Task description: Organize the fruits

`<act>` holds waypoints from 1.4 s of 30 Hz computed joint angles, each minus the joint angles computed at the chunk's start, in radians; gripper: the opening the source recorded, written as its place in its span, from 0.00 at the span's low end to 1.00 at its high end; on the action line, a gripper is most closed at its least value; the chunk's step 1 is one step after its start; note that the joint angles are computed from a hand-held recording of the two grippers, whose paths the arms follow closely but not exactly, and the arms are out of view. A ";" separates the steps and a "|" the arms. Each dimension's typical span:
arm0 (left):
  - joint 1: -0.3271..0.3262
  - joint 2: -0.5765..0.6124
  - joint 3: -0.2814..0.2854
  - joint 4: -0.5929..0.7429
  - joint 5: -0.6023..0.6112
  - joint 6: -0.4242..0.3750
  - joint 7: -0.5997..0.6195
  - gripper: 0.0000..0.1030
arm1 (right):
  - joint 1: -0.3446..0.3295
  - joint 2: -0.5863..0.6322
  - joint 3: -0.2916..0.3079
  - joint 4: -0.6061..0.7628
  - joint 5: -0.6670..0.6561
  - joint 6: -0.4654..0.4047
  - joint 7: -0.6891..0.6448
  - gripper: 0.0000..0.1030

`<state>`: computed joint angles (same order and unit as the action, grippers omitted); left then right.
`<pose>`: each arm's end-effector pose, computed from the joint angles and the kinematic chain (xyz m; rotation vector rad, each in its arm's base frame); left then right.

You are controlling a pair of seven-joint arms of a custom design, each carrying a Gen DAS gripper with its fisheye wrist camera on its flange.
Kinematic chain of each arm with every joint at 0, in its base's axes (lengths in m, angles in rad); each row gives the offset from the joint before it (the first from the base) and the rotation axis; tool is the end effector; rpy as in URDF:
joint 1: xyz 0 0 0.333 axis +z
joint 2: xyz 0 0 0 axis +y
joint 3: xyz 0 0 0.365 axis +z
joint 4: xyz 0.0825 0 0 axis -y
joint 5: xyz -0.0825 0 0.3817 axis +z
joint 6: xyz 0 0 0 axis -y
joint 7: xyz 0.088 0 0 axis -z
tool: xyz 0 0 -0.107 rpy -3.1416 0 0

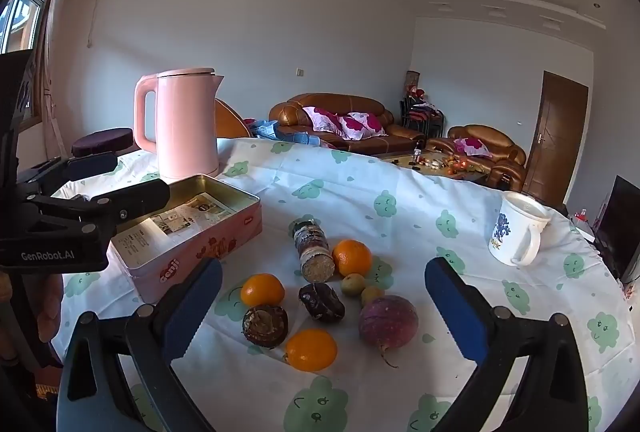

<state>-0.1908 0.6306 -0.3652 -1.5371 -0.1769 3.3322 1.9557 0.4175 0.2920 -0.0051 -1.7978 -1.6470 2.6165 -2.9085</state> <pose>0.7051 -0.3169 0.4873 -1.0993 1.9289 -1.3158 0.6086 0.2911 0.4718 -1.4992 1.5851 -1.1436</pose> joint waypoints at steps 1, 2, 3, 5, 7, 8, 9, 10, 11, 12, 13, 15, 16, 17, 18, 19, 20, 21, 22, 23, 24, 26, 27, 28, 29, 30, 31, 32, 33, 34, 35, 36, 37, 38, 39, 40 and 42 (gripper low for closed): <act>0.037 0.008 -0.045 -0.004 0.048 0.006 -0.015 1.00 | 0.002 0.000 -0.001 -0.001 -0.013 -0.005 0.008 0.99; 0.041 0.008 -0.054 -0.004 0.026 0.006 0.016 1.00 | 0.002 0.000 0.000 -0.002 -0.009 -0.006 0.004 0.99; 0.034 0.006 -0.045 -0.004 0.023 0.004 0.012 1.00 | 0.002 0.000 0.000 -0.002 -0.008 -0.008 0.003 0.99; 0.039 0.005 -0.053 -0.007 0.026 -0.002 0.011 1.00 | 0.002 0.000 0.001 -0.004 -0.003 -0.009 -0.001 0.99; 0.027 0.004 -0.043 -0.002 0.020 -0.007 0.008 1.00 | 0.004 -0.001 0.002 -0.005 -0.001 -0.012 -0.003 0.99; 0.025 0.003 -0.042 -0.003 0.020 -0.007 0.008 1.00 | 0.005 -0.001 0.003 -0.005 0.002 -0.013 -0.006 0.99; 0.021 0.000 -0.039 -0.004 0.018 -0.008 0.008 1.00 | 0.005 -0.001 0.004 -0.006 0.004 -0.012 -0.009 0.99; 0.016 -0.002 -0.035 -0.006 0.016 -0.006 0.008 1.00 | 0.007 0.006 0.006 0.004 0.013 -0.016 -0.019 0.99; 0.010 -0.004 -0.030 -0.007 0.014 -0.005 0.006 1.00 | 0.003 -0.005 0.001 -0.009 0.003 -0.001 0.003 0.99; 0.025 0.000 -0.039 -0.005 0.016 -0.008 0.007 1.00 | 0.004 -0.004 0.002 -0.009 0.003 -0.003 0.002 0.99; 0.037 -0.001 -0.052 -0.009 0.020 -0.006 0.010 1.00 | 0.003 -0.003 0.003 -0.008 0.004 -0.002 0.002 0.99; 0.026 -0.004 -0.041 -0.011 0.016 -0.003 0.007 1.00 | 0.004 -0.005 0.005 -0.007 0.013 -0.002 -0.004 0.99; 0.036 -0.001 -0.051 -0.011 0.020 -0.002 0.009 1.00 | 0.006 -0.002 0.006 -0.004 0.018 -0.005 -0.009 0.99; 0.036 -0.002 -0.051 -0.012 0.020 -0.001 0.009 1.00 | 0.008 -0.003 0.005 -0.009 0.010 -0.006 0.003 0.99; 0.038 -0.003 -0.054 -0.014 0.020 -0.001 0.008 1.00 | 0.008 -0.002 0.005 -0.009 0.010 -0.006 0.002 0.99; 0.041 0.000 -0.057 -0.012 0.023 0.001 0.009 1.00 | 0.008 -0.002 0.004 -0.009 0.010 -0.005 0.003 0.99; 0.038 -0.001 -0.053 -0.013 0.022 0.001 0.008 1.00 | 0.008 -0.001 0.004 -0.009 0.010 -0.004 0.004 0.99; 0.036 -0.002 -0.051 -0.014 0.021 0.001 0.007 1.00 | 0.007 -0.002 0.004 -0.009 0.009 0.000 0.006 0.99; 0.045 0.001 -0.061 -0.013 0.026 0.001 0.009 1.00 | 0.006 -0.002 0.004 -0.010 0.008 0.004 0.010 0.99; 0.044 0.000 -0.060 -0.015 0.026 0.001 0.008 1.00 | 0.003 -0.001 0.002 -0.010 0.006 0.008 0.014 0.99; 0.043 -0.001 -0.059 -0.015 0.027 0.001 0.009 1.00 | 0.003 -0.002 0.002 -0.010 0.004 0.007 0.017 0.99; 0.046 -0.002 -0.063 -0.024 0.031 0.005 0.010 1.00 | 0.004 -0.004 0.002 -0.013 -0.001 0.004 0.024 0.99; 0.043 -0.004 -0.060 -0.024 0.031 0.004 0.010 1.00 | 0.003 -0.004 0.003 -0.014 -0.001 0.003 0.026 0.99; 0.050 0.000 -0.066 -0.024 0.035 0.005 0.012 1.00 | 0.002 -0.005 0.003 -0.015 -0.001 0.004 0.028 0.99; 0.049 -0.001 -0.064 -0.024 0.035 0.004 0.012 1.00 | 0.002 -0.004 0.003 -0.015 -0.002 0.004 0.030 0.99; 0.048 -0.002 -0.062 -0.025 0.035 0.002 0.012 1.00 | 0.001 -0.005 0.003 -0.016 -0.005 0.007 0.037 0.99; 0.046 -0.003 -0.060 -0.026 0.035 0.002 0.013 1.00 | -0.001 -0.006 0.003 -0.018 -0.010 0.011 0.046 0.99; 0.044 -0.004 -0.059 -0.027 0.035 0.003 0.013 1.00 | -0.002 -0.005 0.004 -0.017 -0.012 0.015 0.050 0.99; 0.045 -0.005 -0.059 -0.029 0.036 0.006 0.014 1.00 | -0.002 -0.005 0.004 -0.017 -0.014 0.016 0.053 0.99; 0.045 -0.004 -0.059 -0.028 0.037 0.006 0.014 1.00 | -0.002 -0.005 0.005 -0.017 -0.012 0.012 0.050 0.99; 0.043 -0.004 -0.057 -0.027 0.037 0.007 0.014 1.00 | -0.001 -0.005 0.006 -0.017 -0.011 0.010 0.048 0.99; 0.042 -0.003 -0.056 -0.026 0.038 0.007 0.015 1.00 | -0.001 -0.005 0.006 -0.017 -0.011 0.010 0.047 0.99; 0.044 -0.003 -0.059 -0.026 0.039 0.006 0.015 1.00 | -0.002 -0.004 0.006 -0.016 -0.012 0.013 0.047 0.99; 0.044 -0.003 -0.058 -0.025 0.039 0.005 0.015 1.00 | -0.002 -0.003 0.006 -0.015 -0.011 0.013 0.047 0.99; 0.044 -0.004 -0.058 -0.027 0.038 0.006 0.015 1.00 | -0.001 -0.002 0.006 -0.015 -0.012 0.012 0.048 0.99; 0.041 -0.005 -0.055 -0.028 0.037 0.006 0.014 1.00 | -0.001 -0.001 0.006 -0.013 -0.010 0.012 0.046 0.99; 0.040 -0.006 -0.054 -0.028 0.037 0.007 0.014 1.00 | -0.001 -0.002 0.006 -0.015 -0.013 0.015 0.050 0.99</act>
<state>-0.1506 0.6251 -0.4190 -1.5650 -0.1403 3.3387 1.9698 0.4161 0.2901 0.0005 -1.8124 -1.6603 2.6312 -2.8584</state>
